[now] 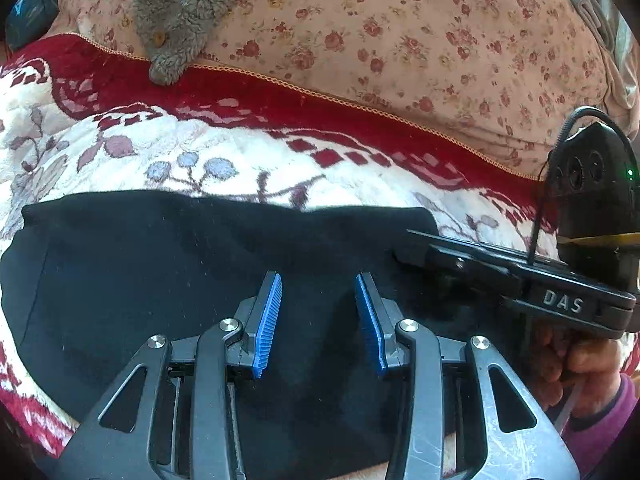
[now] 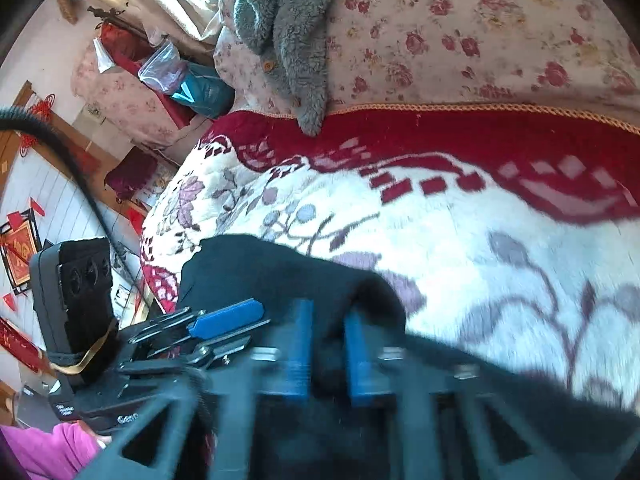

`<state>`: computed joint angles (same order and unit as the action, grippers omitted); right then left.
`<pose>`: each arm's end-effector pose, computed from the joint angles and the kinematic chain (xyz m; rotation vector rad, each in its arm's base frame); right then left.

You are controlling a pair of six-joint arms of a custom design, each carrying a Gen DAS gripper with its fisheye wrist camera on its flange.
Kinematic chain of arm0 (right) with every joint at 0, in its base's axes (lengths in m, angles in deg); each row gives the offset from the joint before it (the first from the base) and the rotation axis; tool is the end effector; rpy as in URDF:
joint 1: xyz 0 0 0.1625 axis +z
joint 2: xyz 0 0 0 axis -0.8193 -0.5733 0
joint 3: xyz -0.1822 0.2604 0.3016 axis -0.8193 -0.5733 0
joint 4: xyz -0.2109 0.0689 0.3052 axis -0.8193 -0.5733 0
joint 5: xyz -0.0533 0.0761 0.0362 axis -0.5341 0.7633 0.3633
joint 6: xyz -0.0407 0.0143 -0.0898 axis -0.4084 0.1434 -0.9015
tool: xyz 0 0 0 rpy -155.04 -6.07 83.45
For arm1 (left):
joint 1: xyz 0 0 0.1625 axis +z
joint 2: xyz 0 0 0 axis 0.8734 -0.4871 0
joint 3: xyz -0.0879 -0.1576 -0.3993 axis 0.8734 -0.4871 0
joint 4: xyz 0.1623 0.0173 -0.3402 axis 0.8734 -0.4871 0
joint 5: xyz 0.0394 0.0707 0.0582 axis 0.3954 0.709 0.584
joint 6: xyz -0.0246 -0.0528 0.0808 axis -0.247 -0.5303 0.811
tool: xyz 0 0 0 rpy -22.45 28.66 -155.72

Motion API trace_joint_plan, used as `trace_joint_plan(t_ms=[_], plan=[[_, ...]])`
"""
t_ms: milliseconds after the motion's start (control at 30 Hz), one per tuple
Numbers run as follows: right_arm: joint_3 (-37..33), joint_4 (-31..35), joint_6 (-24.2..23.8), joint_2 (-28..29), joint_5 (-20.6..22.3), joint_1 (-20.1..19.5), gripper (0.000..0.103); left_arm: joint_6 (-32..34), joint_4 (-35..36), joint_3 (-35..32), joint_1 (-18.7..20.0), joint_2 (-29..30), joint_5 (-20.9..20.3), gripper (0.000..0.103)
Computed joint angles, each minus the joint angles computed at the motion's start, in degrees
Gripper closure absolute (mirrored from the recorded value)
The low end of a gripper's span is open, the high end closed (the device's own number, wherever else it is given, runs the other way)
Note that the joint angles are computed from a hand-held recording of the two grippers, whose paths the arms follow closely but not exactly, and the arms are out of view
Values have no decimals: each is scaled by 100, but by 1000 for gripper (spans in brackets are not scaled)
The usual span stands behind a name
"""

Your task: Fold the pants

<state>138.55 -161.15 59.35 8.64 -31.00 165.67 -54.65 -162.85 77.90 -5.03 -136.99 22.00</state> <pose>0.2792 -0.4424 0.0398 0.0783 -2.8832 0.9957 -0.1325 -0.5058 0.2427 0.8619 2.6039 -0.2991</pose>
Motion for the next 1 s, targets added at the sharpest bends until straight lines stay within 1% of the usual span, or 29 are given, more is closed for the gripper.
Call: trace_joint_plan(t_ms=[67,200,333,367,433,467,500,567,667,700,733,800,900,933,1000], plan=[[-76,-50,-67,-3,101,-34,95,-14,3,-95,19,71,-9,65],[-334,180,-293,-57,-385,99,96,36,-254,-171,24,200,-4,65],[-482,440,-247,126,-721,-20,96,44,-381,-161,59,381,108,65],[-452,417,-198,141,-713,-61,95,80,-454,-121,52,388,141,65],[-321,163,-85,97,-691,-25,90,197,-589,-37,9,372,217,65],[-273,109,-88,54,-790,51,85,235,-612,-14,-11,354,244,65],[-220,60,-123,8,-1090,210,79,246,-601,-4,-24,327,244,65],[-36,-103,-224,-71,-1566,478,78,235,-568,3,-30,249,132,65],[371,-398,-260,-206,-1916,721,78,237,-601,91,-89,109,-33,65],[501,-396,-264,-243,-2139,809,77,248,-600,133,-118,53,-113,65],[581,-356,-302,-261,-2321,865,71,246,-567,179,-159,2,-181,65],[680,-121,-332,-296,-2650,927,64,247,-476,259,-249,-60,-282,65],[792,387,-218,-406,-2909,953,63,299,-424,403,-406,-70,-361,65],[834,323,-244,-382,-3008,990,63,336,-456,476,-483,-39,-345,65],[925,65,-271,-330,-3045,992,63,389,-559,566,-579,60,-275,65]])
